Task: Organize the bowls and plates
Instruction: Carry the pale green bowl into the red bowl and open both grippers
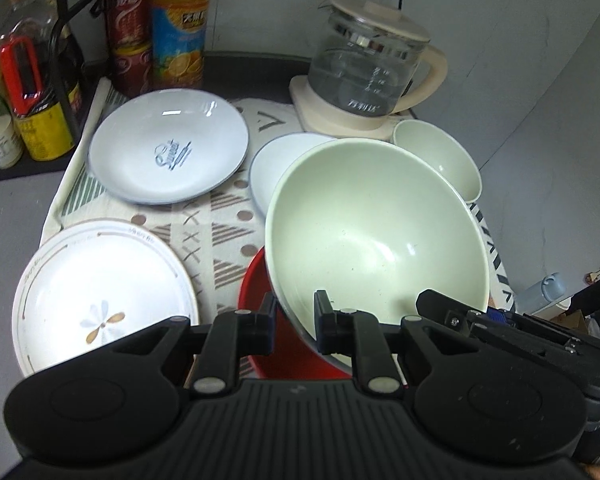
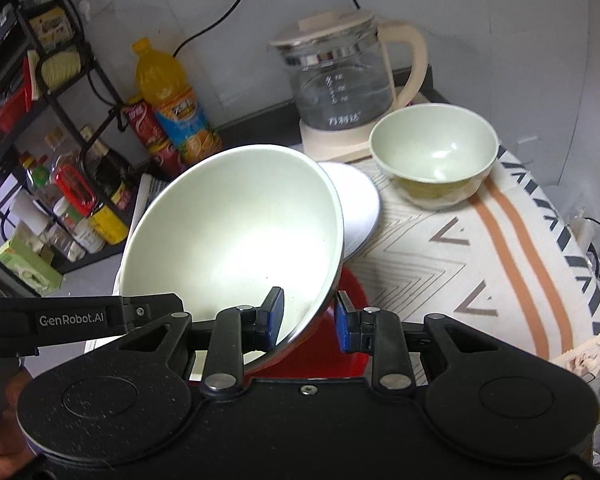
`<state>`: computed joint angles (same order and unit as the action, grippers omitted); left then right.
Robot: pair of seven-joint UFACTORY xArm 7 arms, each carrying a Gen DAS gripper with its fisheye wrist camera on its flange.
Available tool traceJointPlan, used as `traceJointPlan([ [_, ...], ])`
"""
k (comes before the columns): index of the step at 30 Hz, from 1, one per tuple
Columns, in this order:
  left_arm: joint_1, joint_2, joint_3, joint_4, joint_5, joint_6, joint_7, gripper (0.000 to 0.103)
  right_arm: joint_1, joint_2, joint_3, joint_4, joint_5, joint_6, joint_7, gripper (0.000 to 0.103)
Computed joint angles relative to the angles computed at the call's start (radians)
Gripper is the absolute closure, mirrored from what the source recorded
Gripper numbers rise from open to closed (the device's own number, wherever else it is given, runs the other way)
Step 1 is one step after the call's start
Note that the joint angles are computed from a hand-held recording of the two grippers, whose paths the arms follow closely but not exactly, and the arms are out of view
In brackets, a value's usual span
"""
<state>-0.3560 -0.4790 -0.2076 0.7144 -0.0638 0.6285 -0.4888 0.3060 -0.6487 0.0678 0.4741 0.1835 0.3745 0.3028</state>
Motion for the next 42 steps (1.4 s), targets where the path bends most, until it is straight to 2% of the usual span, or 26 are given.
traceJointPlan([
  [20, -0.030, 0.005, 0.016, -0.052, -0.069, 0.026, 0.008, 0.085, 0.004, -0.011, 0.016, -0.018, -0.007, 0.089, 0.036, 0.073],
  [25, -0.024, 0.023, 0.011, -0.027, -0.055, 0.047, 0.007, 0.077, 0.003, -0.009, 0.012, -0.017, -0.006, 0.096, 0.030, 0.073],
  [28, -0.019, 0.025, 0.005, -0.016, -0.036, 0.058, 0.013, 0.077, -0.003, -0.005, 0.013, -0.012, -0.007, 0.102, 0.031, 0.072],
  [39, 0.008, 0.031, 0.002, 0.029, 0.012, 0.070, 0.016, 0.065, -0.007, -0.025, 0.000, -0.030, 0.005, 0.051, 0.022, 0.072],
  [42, 0.015, 0.049, 0.003, 0.049, 0.019, 0.063, 0.016, 0.058, -0.013, -0.024, -0.004, -0.030, 0.008, 0.038, 0.029, 0.067],
])
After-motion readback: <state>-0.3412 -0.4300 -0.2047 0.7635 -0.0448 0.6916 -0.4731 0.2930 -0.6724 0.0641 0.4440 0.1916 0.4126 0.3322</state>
